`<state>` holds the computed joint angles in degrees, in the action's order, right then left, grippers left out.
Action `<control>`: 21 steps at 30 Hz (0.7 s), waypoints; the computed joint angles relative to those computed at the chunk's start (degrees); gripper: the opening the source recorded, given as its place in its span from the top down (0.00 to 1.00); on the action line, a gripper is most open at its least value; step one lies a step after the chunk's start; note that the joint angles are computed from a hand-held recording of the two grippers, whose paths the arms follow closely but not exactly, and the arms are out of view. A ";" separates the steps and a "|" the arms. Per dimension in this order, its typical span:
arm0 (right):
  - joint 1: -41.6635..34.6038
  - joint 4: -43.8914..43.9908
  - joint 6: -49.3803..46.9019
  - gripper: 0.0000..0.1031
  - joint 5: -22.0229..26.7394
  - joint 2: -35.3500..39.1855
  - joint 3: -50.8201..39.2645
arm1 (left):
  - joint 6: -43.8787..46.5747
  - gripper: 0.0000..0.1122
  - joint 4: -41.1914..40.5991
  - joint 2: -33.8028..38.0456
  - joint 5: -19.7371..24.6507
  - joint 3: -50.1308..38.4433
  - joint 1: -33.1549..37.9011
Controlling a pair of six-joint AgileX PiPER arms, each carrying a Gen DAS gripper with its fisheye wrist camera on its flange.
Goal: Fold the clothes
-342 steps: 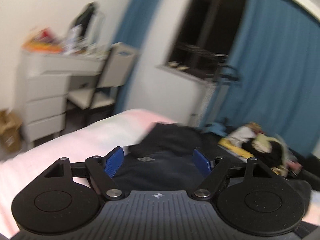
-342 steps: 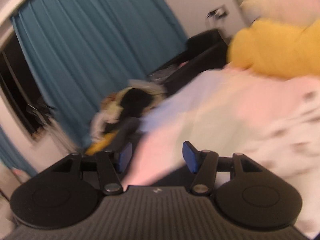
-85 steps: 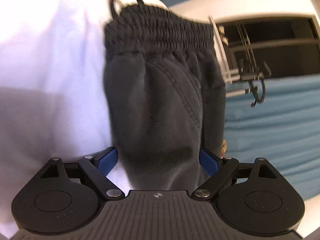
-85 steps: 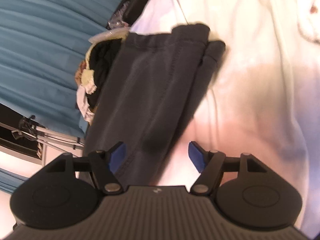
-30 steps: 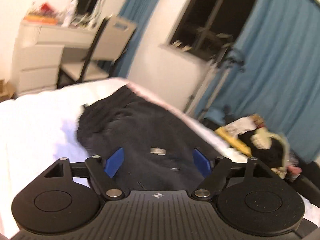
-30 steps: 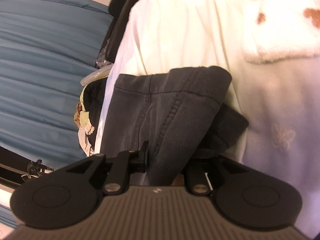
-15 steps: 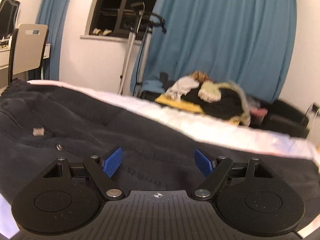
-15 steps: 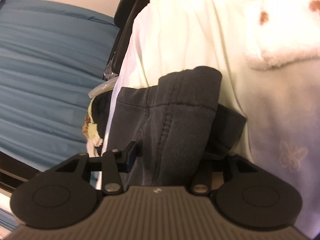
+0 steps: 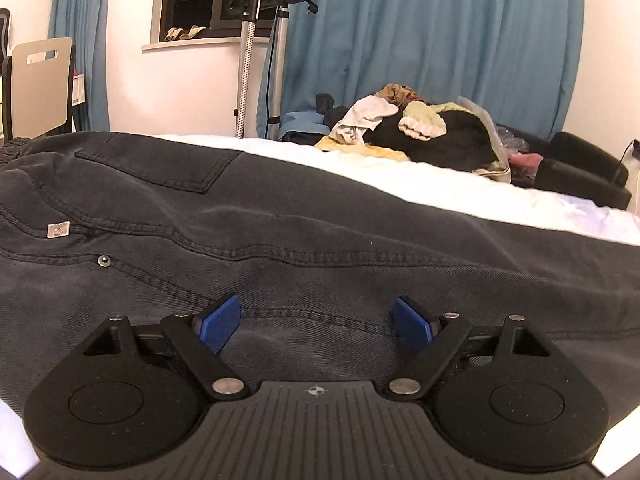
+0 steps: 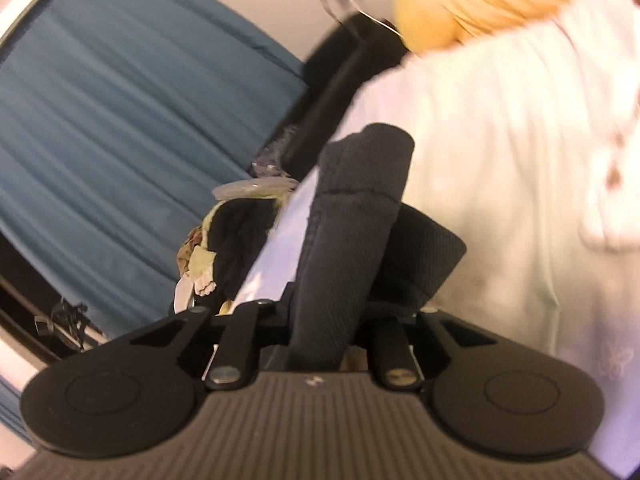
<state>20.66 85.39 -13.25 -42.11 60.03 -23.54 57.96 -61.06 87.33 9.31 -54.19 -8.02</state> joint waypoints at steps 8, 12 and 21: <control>19.91 9.57 -23.42 0.87 -21.38 12.89 -20.11 | 11.52 0.20 -16.34 -6.37 10.12 1.54 9.22; 27.42 9.88 -34.91 0.87 -25.81 25.01 -34.93 | 4.22 0.20 -18.41 -5.97 21.44 -0.93 19.42; 37.75 6.53 -57.88 0.87 -17.67 59.35 -72.69 | 0.83 0.20 -25.16 -4.64 26.54 -2.03 29.84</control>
<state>58.41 91.92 -71.12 -59.78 119.39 -96.23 58.78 -86.21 82.69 35.85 -56.22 21.82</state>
